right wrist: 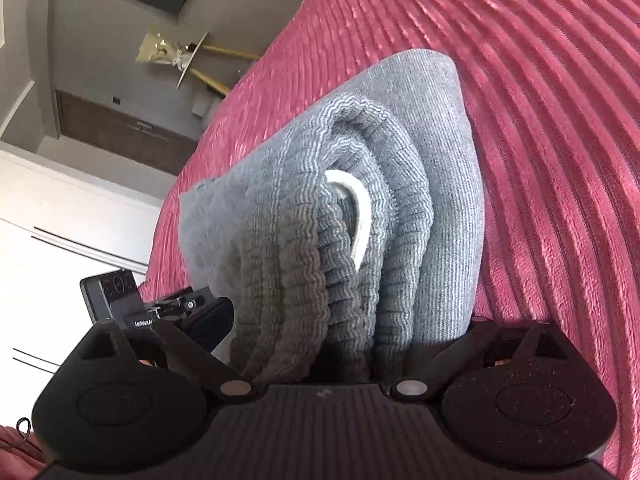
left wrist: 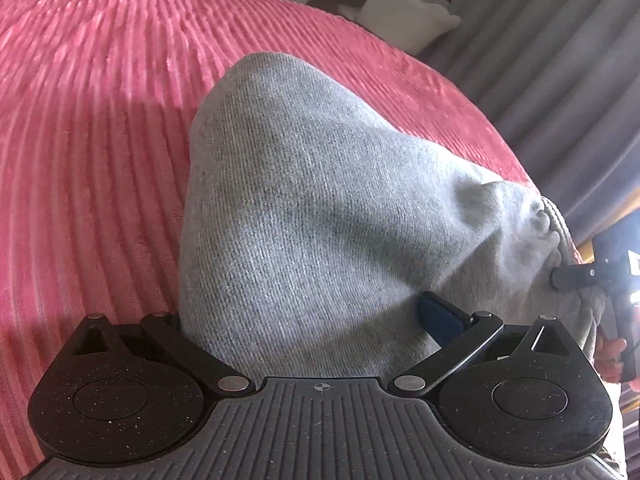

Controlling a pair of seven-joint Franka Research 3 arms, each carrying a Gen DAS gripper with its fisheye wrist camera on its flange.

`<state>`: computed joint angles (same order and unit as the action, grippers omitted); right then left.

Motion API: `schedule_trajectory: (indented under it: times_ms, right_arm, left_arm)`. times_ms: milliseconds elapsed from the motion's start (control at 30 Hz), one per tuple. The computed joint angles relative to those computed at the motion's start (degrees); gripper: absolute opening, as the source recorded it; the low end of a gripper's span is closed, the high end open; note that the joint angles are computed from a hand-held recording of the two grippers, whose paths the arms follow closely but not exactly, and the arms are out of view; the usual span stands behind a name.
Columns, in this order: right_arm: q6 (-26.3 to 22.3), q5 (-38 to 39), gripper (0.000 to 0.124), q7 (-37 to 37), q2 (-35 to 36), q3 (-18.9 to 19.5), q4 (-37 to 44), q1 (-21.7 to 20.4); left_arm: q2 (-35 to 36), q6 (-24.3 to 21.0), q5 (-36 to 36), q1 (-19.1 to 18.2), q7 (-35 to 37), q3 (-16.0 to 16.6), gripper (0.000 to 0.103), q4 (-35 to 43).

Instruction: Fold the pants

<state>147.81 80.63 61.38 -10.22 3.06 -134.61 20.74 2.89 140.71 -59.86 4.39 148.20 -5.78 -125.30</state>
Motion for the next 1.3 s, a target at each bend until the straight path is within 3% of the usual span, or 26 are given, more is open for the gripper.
schedule_trajectory:
  times_ms: [100,400,567,700,833,967,1133,1200,1233,1300]
  right_arm:
    - [1.89,1.90,0.098,-1.65,-0.24,0.36,-0.63,0.43]
    - [3.44,-6.92,0.098,8.00,-0.89,0.96,-0.77,0.80]
    - [5.06,-18.45,0.096,19.18,-0.46,2.25,0.19,0.76]
    - [6.95,-28.21,0.080,25.26,-1.34,2.95,-0.41,1.32]
    - [7.00,-20.80,0.079,19.80,-1.75,0.31,-1.36,3.32]
    - [4.23,-10.70,0.098,12.04,-0.29,-1.59,-0.23,3.59]
    - [5.08,-12.39,0.098,13.30,-0.18,0.39,-0.15,2.01]
    - [8.08,-18.80,0.087,19.45,-0.30,2.46,-0.15,1.81]
    - [9.31,-26.40,0.084,25.53,-0.39,4.02,-0.19,1.19]
    - [10.35,-36.23,0.074,31.93,-1.44,5.43,-0.79,0.93]
  left_arm:
    - [-0.10,0.43,0.40,-0.12,-0.37,-0.06,0.103,-0.23]
    - [-0.65,-1.00,0.91,0.30,-0.52,0.59,0.103,-0.31]
    - [-0.95,-0.51,0.56,0.21,-0.75,0.55,0.103,-0.68]
    - [-1.76,0.26,-0.45,-0.04,-1.39,0.65,0.102,-1.25]
    - [-0.88,-2.25,-3.81,0.61,2.13,1.37,0.100,-0.74]
    - [1.02,-6.38,-5.10,2.05,4.04,1.55,0.103,0.90]
    - [0.57,-5.49,-6.69,2.43,5.36,0.93,0.103,0.06]
    - [-0.45,-2.67,-6.06,1.65,4.84,0.47,0.100,-0.99]
    - [-1.06,-1.19,-5.86,1.15,5.05,0.24,0.096,-1.55]
    - [-2.27,-1.78,-6.76,0.90,5.56,0.64,0.079,-2.30]
